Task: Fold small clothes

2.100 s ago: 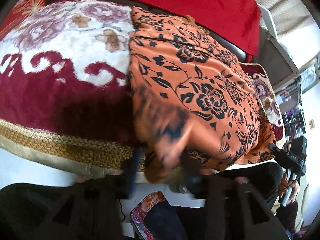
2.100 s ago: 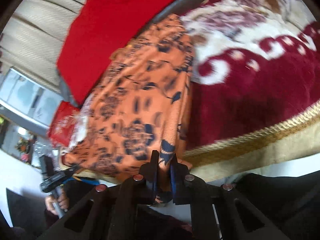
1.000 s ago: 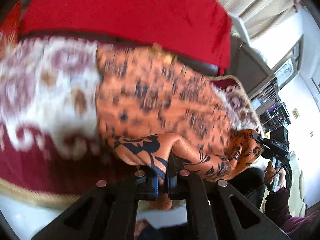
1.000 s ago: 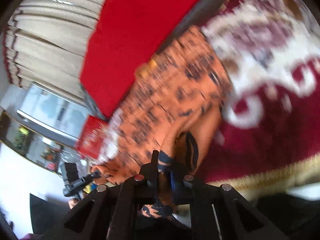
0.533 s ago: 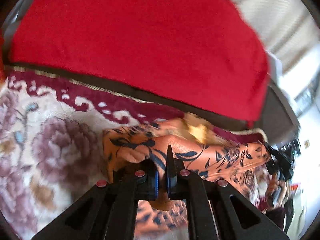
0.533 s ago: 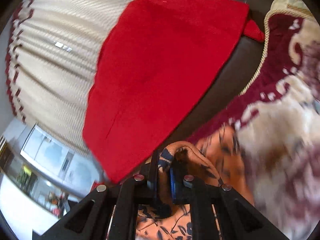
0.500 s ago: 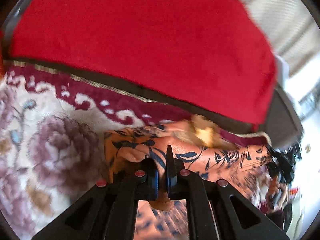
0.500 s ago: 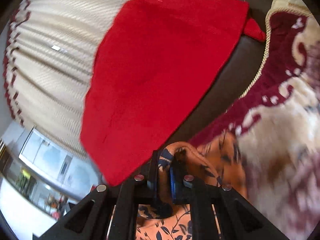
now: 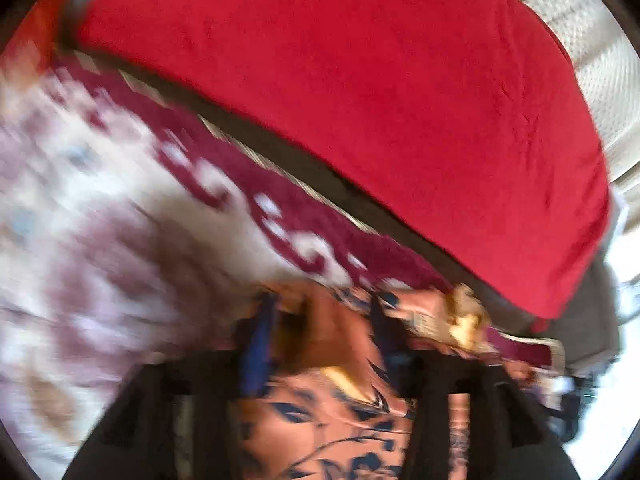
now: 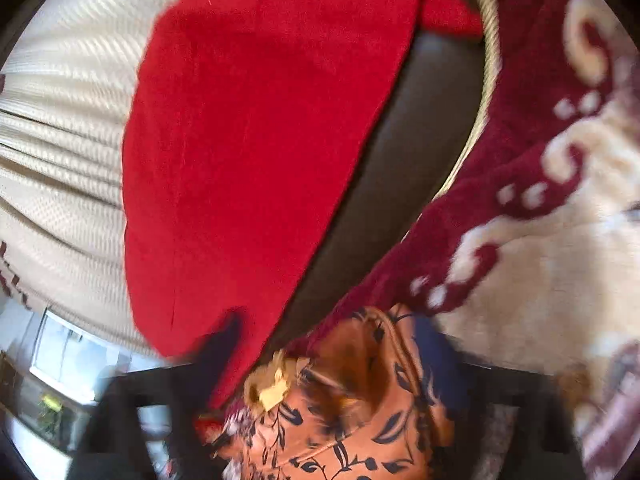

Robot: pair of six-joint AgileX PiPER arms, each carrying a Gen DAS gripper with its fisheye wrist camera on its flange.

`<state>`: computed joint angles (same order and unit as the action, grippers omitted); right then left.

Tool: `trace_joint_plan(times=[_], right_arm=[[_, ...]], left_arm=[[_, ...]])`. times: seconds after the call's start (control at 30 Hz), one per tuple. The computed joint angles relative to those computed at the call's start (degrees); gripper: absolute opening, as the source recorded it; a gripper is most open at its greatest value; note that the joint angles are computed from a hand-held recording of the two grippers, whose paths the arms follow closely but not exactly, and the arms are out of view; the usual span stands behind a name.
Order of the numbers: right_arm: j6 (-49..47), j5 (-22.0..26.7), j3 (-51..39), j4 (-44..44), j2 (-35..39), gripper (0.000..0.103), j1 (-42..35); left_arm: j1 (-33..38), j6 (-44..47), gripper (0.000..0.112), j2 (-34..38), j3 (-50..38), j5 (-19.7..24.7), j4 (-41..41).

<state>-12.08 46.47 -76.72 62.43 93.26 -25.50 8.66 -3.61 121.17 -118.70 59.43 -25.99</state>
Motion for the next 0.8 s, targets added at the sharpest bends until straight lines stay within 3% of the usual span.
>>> trace_joint_plan(times=[0.07, 0.13, 0.2, 0.33, 0.47, 0.57, 0.7, 0.8], right_arm=[[0.7, -0.9, 0.6, -3.5, -3.2, 0.093, 0.7], [3.5, -1.2, -1.0, -10.7, -6.0, 0.085, 3.7], [7.2, 0.2, -4.8, -20.6, -6.4, 0.065, 9.1], [7.4, 7.4, -7.1, -29.0, -5.4, 0.044, 20.4], [8.9, 11.8, -6.9, -30.7, -1.0, 0.043, 29.1], [10.0, 10.4, -7.8, -33.3, 1.9, 0.043, 33.5], [12.6, 7.9, -15.8, -38.6, 9.0, 0.043, 35.0], [11.4, 1.5, -17.0, -36.6, 10.8, 0.043, 33.7]], left_arm=[[-1.8, -5.4, 0.064, -8.7, 10.0, -9.2, 11.5], [-4.4, -7.9, 0.066, -14.2, 15.8, -12.6, 18.2], [-6.3, -1.2, 0.066, -16.2, 17.9, -10.6, 15.7], [-11.0, 15.7, 0.066, -17.0, 21.3, -4.6, 8.1], [-11.8, 25.7, 0.065, -12.2, 17.7, 4.9, -2.3], [-12.3, 20.2, 0.065, -4.8, 10.2, 7.6, -1.2], [-10.9, 16.2, 0.065, -0.1, 4.3, 4.1, -4.4], [-9.3, 14.8, 0.065, -0.9, 6.3, -3.9, -9.3]])
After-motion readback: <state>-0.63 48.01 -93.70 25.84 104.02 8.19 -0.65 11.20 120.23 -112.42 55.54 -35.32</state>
